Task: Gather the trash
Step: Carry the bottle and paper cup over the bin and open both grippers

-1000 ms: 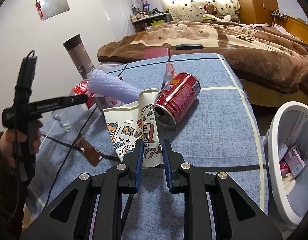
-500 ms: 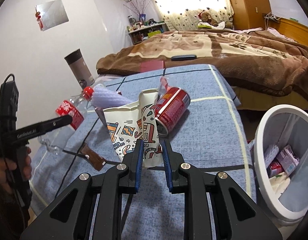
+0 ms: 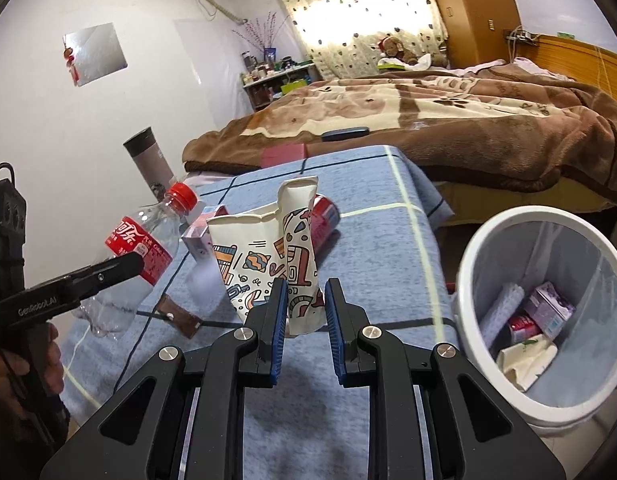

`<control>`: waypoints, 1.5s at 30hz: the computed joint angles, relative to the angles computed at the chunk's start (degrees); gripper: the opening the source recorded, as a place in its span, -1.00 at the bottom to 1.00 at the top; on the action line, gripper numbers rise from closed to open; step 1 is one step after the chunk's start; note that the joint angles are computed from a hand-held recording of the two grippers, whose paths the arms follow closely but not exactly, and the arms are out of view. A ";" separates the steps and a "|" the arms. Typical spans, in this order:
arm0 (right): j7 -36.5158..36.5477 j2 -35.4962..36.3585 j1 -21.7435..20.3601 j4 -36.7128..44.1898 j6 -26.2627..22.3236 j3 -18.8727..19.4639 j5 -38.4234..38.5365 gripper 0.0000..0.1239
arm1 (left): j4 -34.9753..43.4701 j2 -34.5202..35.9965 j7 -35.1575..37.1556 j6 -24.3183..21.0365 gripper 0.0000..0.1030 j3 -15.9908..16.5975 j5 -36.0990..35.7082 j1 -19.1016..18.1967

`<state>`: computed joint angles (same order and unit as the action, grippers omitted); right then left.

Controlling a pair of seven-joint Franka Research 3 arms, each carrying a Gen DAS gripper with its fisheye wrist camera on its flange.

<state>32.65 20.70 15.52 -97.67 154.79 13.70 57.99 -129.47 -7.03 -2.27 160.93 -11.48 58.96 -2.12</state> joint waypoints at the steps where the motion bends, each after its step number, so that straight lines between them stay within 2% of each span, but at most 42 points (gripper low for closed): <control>1: -0.18 -0.15 -0.14 -0.21 0.28 -0.03 0.22 -0.68 | 0.60 0.54 -0.37 0.05 0.25 -0.21 0.17 -0.11; 13: -1.59 -1.56 -2.06 -1.84 2.15 -1.16 4.25 -0.68 | 9.31 8.18 2.72 -1.18 0.25 0.26 0.10 -5.12; 17: -1.02 -1.67 -2.48 -2.03 3.25 -1.69 4.16 -0.68 | 12.42 11.12 4.66 -0.38 0.25 1.04 -1.42 -6.96; 26: 2.55 -1.11 -3.58 -1.74 7.04 -2.67 1.93 -0.68 | 22.85 19.74 13.37 0.84 0.25 2.83 -7.00 -11.44; 32: 9.69 0.68 -3.63 -0.80 9.43 -3.96 -4.67 -0.68 | 30.55 26.58 22.71 1.62 0.25 3.11 -15.39 -13.55; 39: 21.76 4.02 -3.33 1.28 9.82 -6.47 -16.12 -0.68 | 40.30 34.01 31.45 -1.59 0.25 4.18 -22.28 -16.88; 45: 28.13 5.37 -3.90 1.97 9.40 -7.21 -23.86 -0.68 | 46.50 38.69 36.36 -4.55 0.25 4.63 -26.94 -18.34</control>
